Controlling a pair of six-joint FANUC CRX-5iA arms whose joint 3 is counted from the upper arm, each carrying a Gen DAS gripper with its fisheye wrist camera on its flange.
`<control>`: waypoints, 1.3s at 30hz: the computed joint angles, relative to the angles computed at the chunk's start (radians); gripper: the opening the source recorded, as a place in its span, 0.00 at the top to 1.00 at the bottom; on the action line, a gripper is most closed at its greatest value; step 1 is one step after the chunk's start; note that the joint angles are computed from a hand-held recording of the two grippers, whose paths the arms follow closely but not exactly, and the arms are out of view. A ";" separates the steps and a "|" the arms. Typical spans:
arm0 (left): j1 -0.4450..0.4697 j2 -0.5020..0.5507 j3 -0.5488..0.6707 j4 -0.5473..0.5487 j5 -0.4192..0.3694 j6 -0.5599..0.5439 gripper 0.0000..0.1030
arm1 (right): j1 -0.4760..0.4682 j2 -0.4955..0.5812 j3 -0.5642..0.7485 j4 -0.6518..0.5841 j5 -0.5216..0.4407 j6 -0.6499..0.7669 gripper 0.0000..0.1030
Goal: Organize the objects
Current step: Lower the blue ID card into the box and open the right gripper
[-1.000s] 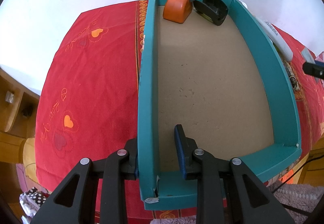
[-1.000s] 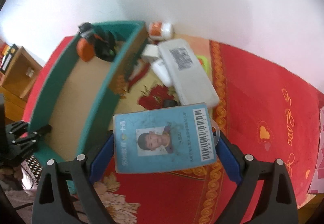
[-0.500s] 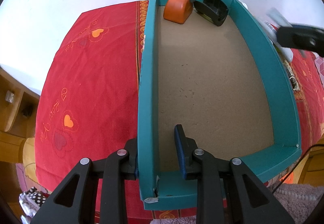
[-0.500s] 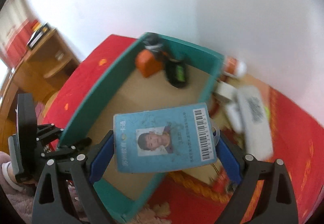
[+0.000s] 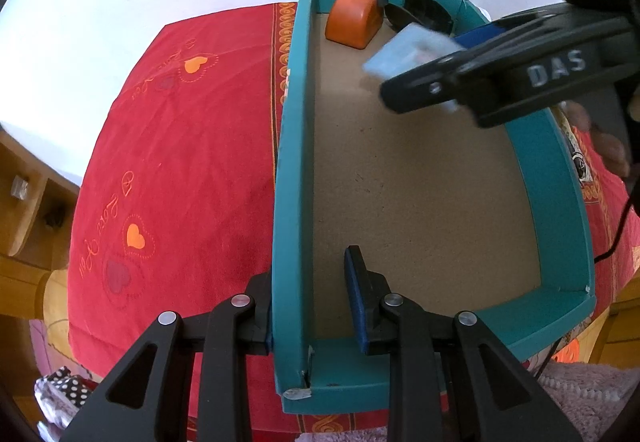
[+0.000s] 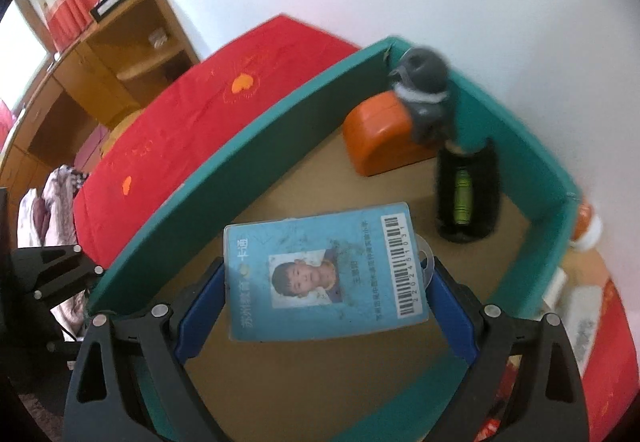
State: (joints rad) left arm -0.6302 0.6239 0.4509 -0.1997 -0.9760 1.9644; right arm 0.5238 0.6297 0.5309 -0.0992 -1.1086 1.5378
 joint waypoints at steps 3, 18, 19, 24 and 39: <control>0.000 0.000 0.000 0.000 0.000 0.000 0.73 | -0.001 0.033 0.047 -0.013 -0.034 0.046 0.08; 0.000 -0.001 -0.001 -0.001 0.000 0.000 0.73 | 0.015 0.136 0.187 0.014 -0.113 0.160 0.07; 0.000 -0.001 -0.001 -0.001 0.000 0.000 0.73 | 0.017 0.132 0.175 0.021 -0.100 0.162 0.07; 0.000 -0.001 -0.001 -0.001 0.000 0.000 0.73 | 0.021 0.103 0.123 0.028 -0.038 0.167 0.00; -0.001 -0.002 -0.003 -0.001 0.002 0.000 0.73 | 0.005 -0.098 -0.112 0.042 0.113 0.078 0.00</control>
